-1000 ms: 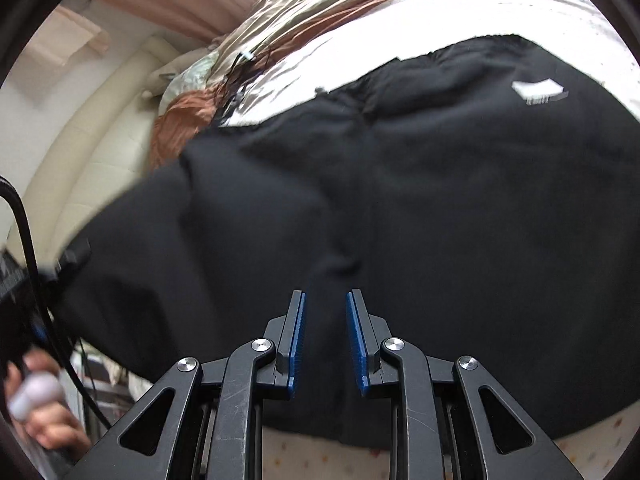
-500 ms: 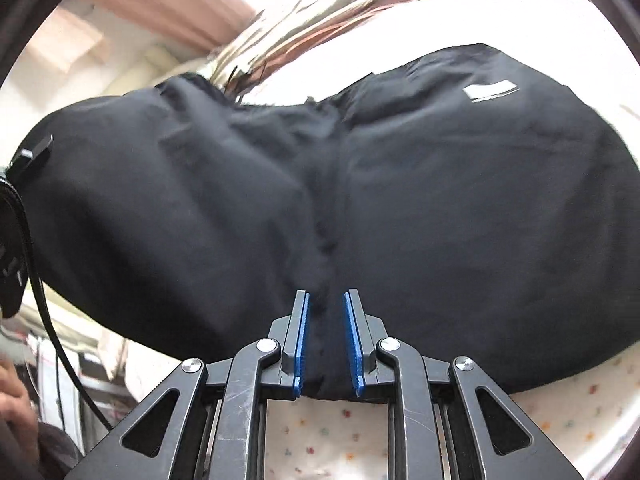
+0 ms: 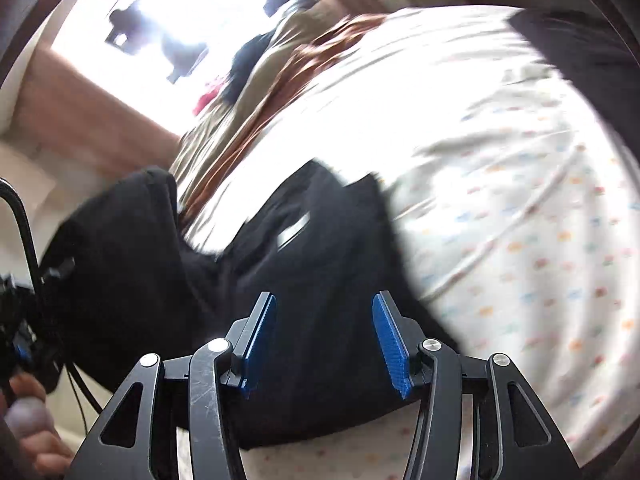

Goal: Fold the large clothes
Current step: 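Fold the held shirt end over with the left tool and open it, then grasp the folded black shirt bundle with the right tool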

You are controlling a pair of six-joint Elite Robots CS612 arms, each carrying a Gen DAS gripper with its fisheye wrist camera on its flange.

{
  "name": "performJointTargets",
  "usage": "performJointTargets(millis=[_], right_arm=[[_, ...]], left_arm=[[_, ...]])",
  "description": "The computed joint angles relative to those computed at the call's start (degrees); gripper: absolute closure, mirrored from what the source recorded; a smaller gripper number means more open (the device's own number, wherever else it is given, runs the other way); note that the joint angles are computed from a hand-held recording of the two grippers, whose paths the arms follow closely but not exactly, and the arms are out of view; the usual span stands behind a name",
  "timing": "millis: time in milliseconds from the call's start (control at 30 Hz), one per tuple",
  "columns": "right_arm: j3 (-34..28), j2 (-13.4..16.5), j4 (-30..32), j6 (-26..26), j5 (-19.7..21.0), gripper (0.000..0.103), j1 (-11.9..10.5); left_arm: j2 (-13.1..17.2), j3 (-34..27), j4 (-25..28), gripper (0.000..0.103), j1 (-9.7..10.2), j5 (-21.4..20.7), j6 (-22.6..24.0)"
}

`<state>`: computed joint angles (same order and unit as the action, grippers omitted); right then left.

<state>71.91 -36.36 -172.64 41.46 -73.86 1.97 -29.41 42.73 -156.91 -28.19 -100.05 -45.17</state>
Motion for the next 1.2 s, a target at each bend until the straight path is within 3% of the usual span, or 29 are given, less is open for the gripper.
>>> performJointTargets(millis=[267, 333, 400, 467, 533, 667, 700, 767, 900, 1000, 1033, 1100, 1167, 1200], right_arm=[[3.51, -0.4, -4.9, 8.05, -1.08, 0.052, -2.16], [3.51, -0.23, -5.58, 8.94, -1.37, 0.052, -2.35], [3.48, -0.1, -5.9, 9.36, -1.09, 0.052, -2.46], [3.65, -0.26, -6.08, 9.26, -0.65, 0.052, -2.45], [4.16, -0.66, -6.27, 8.51, -0.31, 0.052, -2.44], [4.5, -0.58, -10.28, 9.09, 0.96, 0.05, -2.58], [4.55, -0.57, -11.4, 9.28, 0.94, 0.045, -2.51], [4.38, -0.56, -12.51, 9.12, 0.87, 0.025, -2.27], [2.27, 0.61, -12.11, 7.24, 3.75, 0.025, -1.83], [0.85, 1.12, -9.92, 4.74, 3.65, 0.026, -1.18], [0.62, 1.17, -9.45, 4.15, 3.12, 0.027, -0.97], [0.15, 1.16, -8.31, 2.55, 1.53, 0.046, -0.44], [-0.22, 1.54, -8.17, 2.78, 2.46, 0.09, -0.44], [-0.19, 1.7, -8.18, 3.17, 3.51, 0.091, -0.52]], left_arm=[[8.04, -14.13, 12.31, 0.09, -1.56, -4.01, 3.43], [8.86, -15.32, 13.31, 0.084, -1.8, -5.86, 4.23], [8.87, -14.77, 12.48, 0.064, -1.83, -8.51, 5.47], [8.52, -12.97, 8.66, 0.05, -1.36, -11.94, 5.56], [7.6, -10.23, 4.24, 0.047, -0.75, -13.91, 4.13], [3.94, -3.27, 0.7, 0.047, -0.1, -9.27, 2.6], [3.25, -1.51, -1.3, 0.046, 0.28, -9.15, 1.85], [1.87, 1.56, -3.11, 0.045, 0.62, -8.09, 0.86], [-1.01, 7.85, -3.66, 0.045, 0.97, -1.96, 0.94], [-2.65, 12.01, -3.22, 0.045, 1.6, -1.74, -1.29], [-3.04, 12.95, -3.06, 0.045, 1.68, -1.76, -2.18], [-4.78, 16.62, -3.73, 0.045, 1.85, -0.95, -3.68], [-6.21, 19.39, -4.12, 0.045, 1.87, -0.31, -4.27], [-6.6, 20.22, -4.41, 0.045, 2.01, -0.26, -4.64]])
